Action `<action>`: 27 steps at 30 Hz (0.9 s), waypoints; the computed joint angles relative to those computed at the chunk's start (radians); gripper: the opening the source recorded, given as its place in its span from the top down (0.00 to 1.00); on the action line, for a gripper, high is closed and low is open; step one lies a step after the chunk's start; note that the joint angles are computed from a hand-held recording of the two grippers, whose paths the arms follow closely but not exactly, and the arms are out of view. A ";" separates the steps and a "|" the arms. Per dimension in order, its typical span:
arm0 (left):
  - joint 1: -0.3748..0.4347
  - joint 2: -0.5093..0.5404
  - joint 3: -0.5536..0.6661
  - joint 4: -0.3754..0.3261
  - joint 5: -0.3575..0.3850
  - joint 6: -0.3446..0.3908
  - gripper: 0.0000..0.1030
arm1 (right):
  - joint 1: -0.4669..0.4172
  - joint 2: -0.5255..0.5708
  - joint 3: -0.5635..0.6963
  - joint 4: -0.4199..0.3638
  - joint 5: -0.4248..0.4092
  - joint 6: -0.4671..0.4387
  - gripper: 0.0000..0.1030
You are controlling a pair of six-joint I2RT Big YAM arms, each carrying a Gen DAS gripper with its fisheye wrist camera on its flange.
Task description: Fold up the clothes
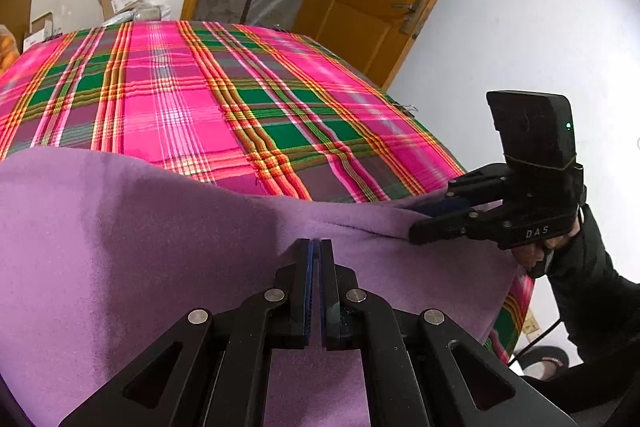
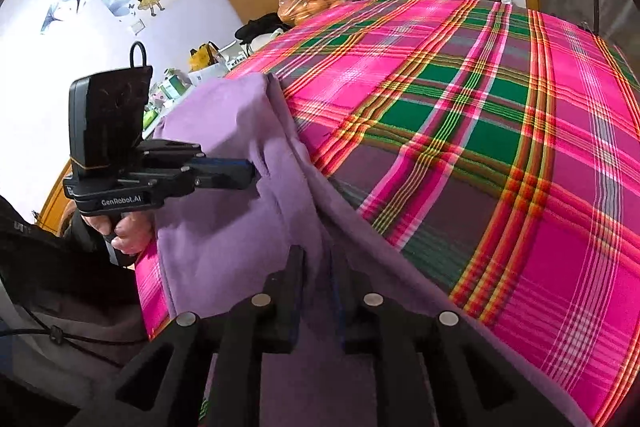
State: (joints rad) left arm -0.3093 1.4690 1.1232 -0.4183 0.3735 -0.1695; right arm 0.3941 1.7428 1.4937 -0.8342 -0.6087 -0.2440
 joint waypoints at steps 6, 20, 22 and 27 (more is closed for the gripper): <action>0.004 0.007 0.003 -0.010 0.015 -0.012 0.98 | 0.013 0.045 0.063 -0.053 -0.011 -0.020 0.75; 0.052 -0.027 -0.032 0.026 -0.064 -0.055 0.98 | 0.023 0.028 0.055 -0.055 0.021 -0.030 0.71; 0.053 -0.024 -0.030 0.023 -0.067 -0.061 0.98 | 0.026 0.049 0.080 -0.071 0.014 -0.023 0.71; 0.052 -0.033 -0.035 0.017 -0.087 -0.064 0.98 | 0.041 0.110 0.158 -0.082 -0.024 0.007 0.69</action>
